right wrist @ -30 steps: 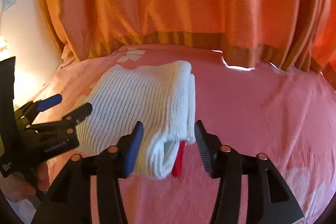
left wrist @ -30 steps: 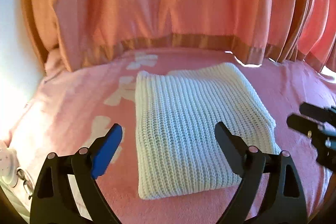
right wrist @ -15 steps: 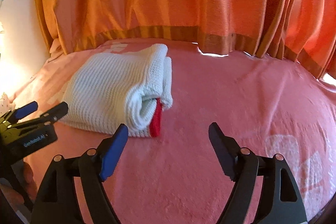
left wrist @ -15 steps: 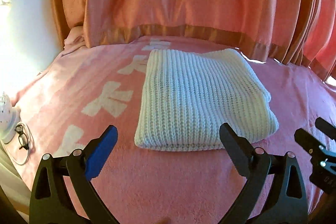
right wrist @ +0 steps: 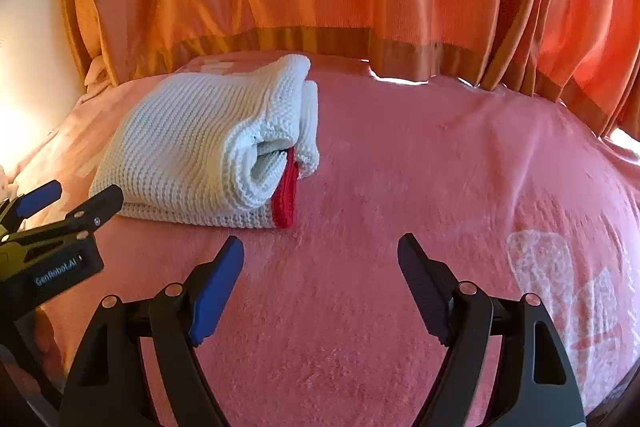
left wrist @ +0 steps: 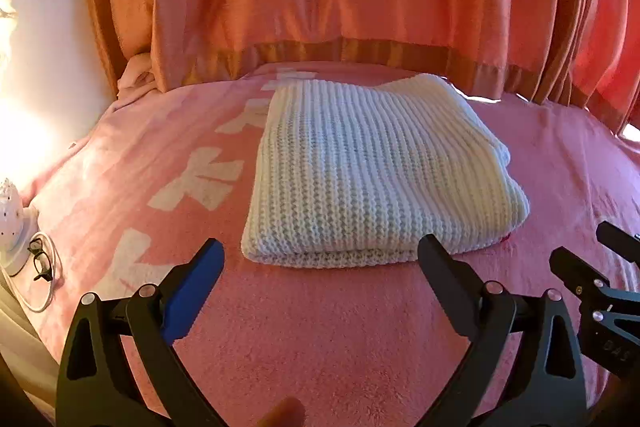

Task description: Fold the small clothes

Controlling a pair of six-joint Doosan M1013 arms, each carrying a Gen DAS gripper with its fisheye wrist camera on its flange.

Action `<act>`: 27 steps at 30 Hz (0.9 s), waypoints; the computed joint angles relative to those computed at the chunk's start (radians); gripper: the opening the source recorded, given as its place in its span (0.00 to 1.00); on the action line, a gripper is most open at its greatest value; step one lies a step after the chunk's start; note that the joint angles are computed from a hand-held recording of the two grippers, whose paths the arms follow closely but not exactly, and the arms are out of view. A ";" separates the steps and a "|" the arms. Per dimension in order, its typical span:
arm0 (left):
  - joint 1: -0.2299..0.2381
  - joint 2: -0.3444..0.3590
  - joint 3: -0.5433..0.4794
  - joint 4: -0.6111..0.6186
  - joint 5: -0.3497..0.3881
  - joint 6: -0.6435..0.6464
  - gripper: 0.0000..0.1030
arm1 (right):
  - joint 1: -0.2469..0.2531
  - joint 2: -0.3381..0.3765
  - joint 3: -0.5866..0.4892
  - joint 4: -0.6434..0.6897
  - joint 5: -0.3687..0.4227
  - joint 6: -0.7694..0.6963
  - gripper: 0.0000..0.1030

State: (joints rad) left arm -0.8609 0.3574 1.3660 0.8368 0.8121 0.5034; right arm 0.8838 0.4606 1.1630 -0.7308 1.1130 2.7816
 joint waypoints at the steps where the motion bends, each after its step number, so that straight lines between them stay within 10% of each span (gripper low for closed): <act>1: -0.002 0.000 0.002 0.005 -0.001 0.001 0.92 | 0.000 0.002 -0.001 0.002 0.000 0.001 0.75; 27: -0.001 0.007 -0.005 -0.029 0.006 0.019 0.95 | -0.009 0.014 -0.012 0.062 -0.016 -0.004 0.75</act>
State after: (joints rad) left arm -0.8618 0.3647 1.3607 0.8080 0.8180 0.5223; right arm 0.8747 0.4747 1.1514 -0.6693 1.0966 2.7777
